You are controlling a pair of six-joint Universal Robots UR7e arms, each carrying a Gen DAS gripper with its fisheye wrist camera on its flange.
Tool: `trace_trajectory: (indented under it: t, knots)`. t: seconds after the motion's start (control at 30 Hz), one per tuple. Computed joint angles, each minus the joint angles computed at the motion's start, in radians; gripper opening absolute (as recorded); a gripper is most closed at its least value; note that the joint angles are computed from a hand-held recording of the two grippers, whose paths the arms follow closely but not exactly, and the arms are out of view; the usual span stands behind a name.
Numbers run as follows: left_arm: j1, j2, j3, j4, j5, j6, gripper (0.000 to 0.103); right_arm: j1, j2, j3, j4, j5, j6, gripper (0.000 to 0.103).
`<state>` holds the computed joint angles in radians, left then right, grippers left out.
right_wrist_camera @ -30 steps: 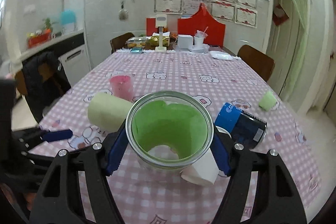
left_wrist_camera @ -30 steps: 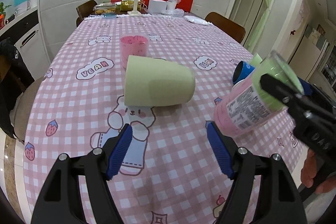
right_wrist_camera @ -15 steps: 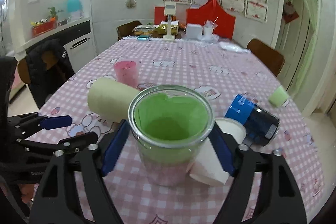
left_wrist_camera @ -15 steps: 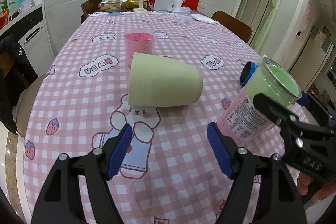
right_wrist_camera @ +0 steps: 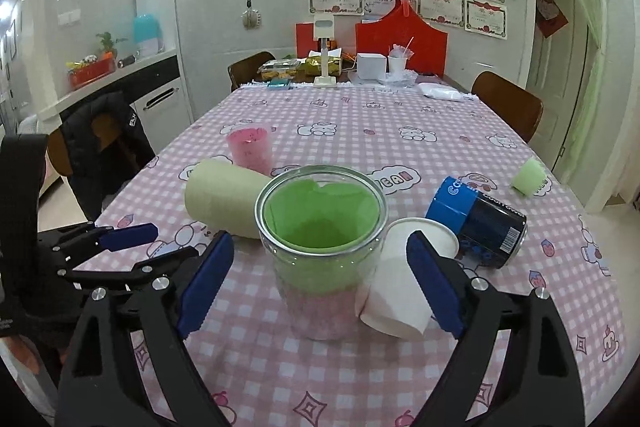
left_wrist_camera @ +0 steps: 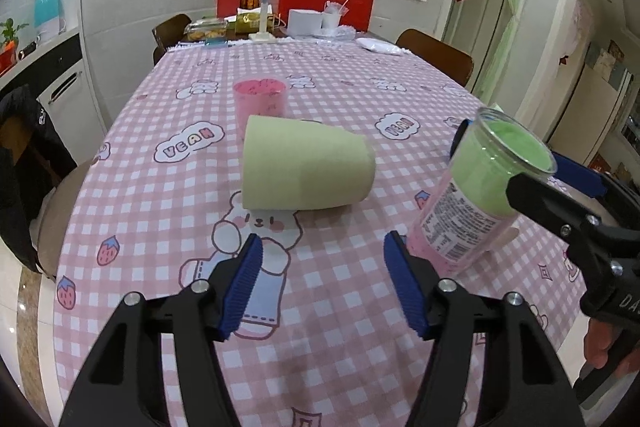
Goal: Flip cup upside down
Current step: 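Lower the can with the right gripper, green top up, onto the tablecloth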
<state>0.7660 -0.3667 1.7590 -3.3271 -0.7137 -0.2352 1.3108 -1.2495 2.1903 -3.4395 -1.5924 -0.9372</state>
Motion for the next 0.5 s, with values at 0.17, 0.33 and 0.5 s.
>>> trace_trajectory:
  t: [0.17,0.33,0.5]
  knots:
    - [-0.015,0.002,0.003,0.010,0.011,-0.020,0.063,-0.018,-0.029,0.020,-0.002,0.016,0.009,0.085]
    - [-0.045,0.004,0.012,0.009,0.034,-0.045,0.063,-0.054,-0.076,0.050,-0.002,0.048,0.013,0.086]
    - [-0.098,0.009,0.031,0.010,0.079,-0.099,0.063,-0.099,-0.136,0.084,0.016,0.100,0.010,0.088]
